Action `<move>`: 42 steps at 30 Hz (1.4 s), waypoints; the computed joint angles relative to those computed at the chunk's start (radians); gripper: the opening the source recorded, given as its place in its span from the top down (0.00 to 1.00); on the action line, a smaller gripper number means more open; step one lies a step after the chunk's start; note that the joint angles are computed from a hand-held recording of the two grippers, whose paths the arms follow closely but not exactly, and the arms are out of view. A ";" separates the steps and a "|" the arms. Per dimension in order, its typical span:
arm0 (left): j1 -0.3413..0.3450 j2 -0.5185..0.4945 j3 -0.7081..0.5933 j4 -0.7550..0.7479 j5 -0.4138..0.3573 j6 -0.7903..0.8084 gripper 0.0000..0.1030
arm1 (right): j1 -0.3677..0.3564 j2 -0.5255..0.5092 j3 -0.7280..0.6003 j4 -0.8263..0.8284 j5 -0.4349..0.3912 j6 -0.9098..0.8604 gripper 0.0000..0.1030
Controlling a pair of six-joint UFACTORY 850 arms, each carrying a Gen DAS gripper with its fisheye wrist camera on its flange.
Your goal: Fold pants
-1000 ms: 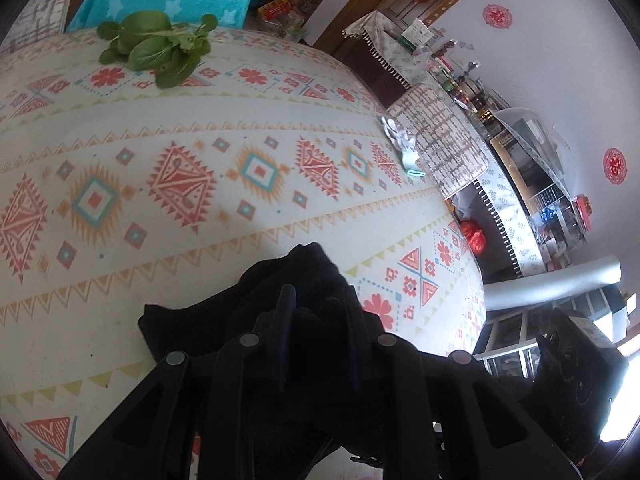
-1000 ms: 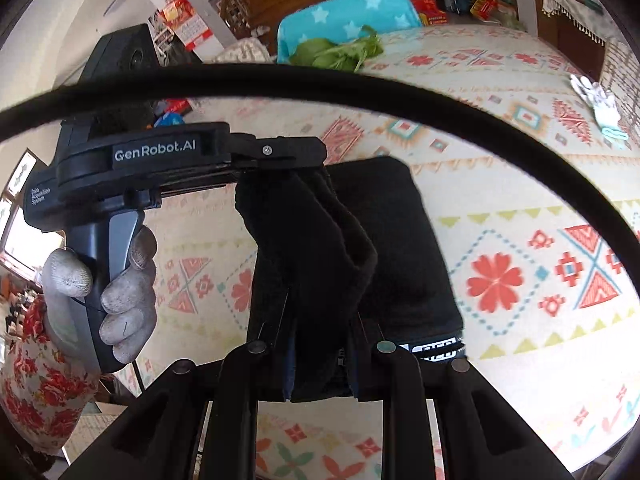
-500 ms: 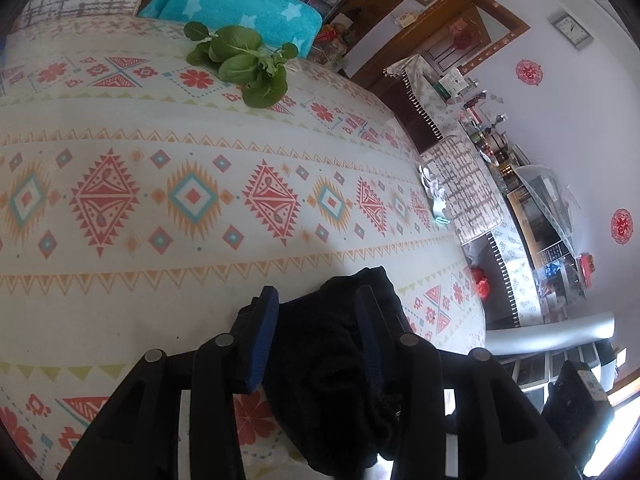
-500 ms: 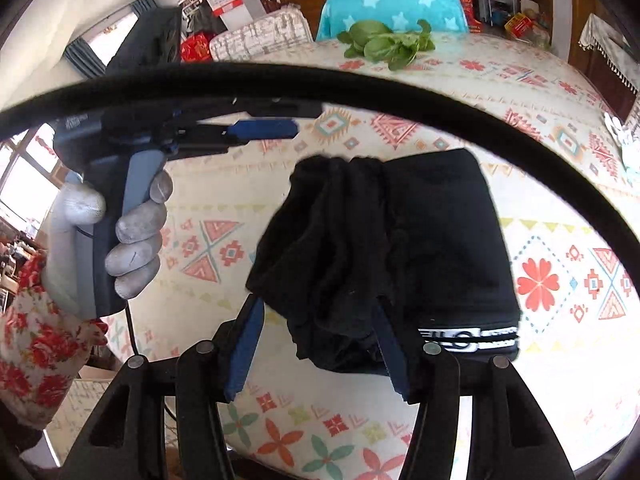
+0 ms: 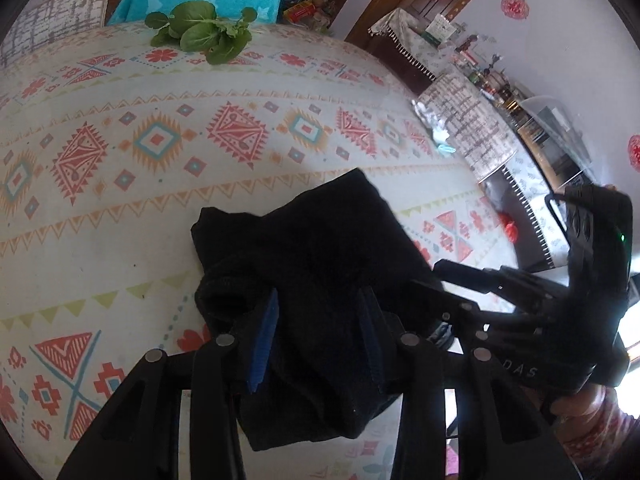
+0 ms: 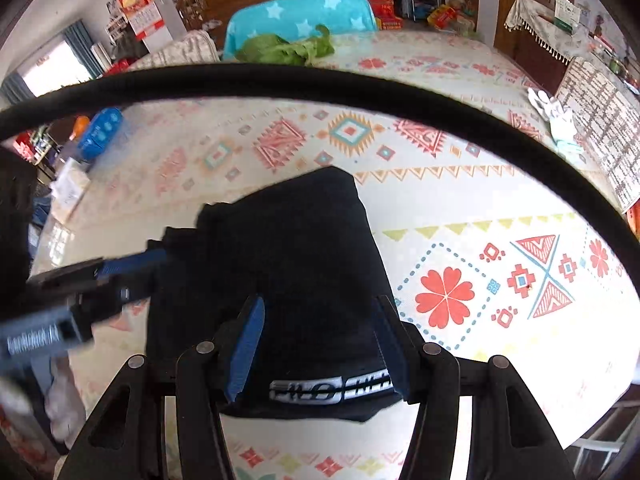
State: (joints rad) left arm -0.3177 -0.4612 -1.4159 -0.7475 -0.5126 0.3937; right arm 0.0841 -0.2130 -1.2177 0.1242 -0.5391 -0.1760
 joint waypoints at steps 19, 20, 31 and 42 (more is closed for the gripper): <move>0.063 0.079 0.086 -0.108 0.080 0.059 0.66 | -0.024 0.031 0.004 -0.016 0.006 0.015 0.32; 0.075 0.089 0.099 -0.102 0.082 0.033 0.65 | -0.021 0.039 0.005 0.005 0.005 -0.005 0.32; 0.137 0.170 0.236 -0.019 0.106 -0.156 0.65 | 0.093 0.001 -0.011 0.176 -0.103 -0.191 0.63; 0.159 0.215 0.293 -0.064 0.130 -0.125 0.65 | 0.154 -0.008 0.029 0.027 -0.072 -0.077 0.90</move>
State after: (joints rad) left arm -0.1592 -0.2466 -1.1228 -0.8114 -0.3824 0.2690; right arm 0.2386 -0.2205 -1.1889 0.1516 -0.6115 -0.2534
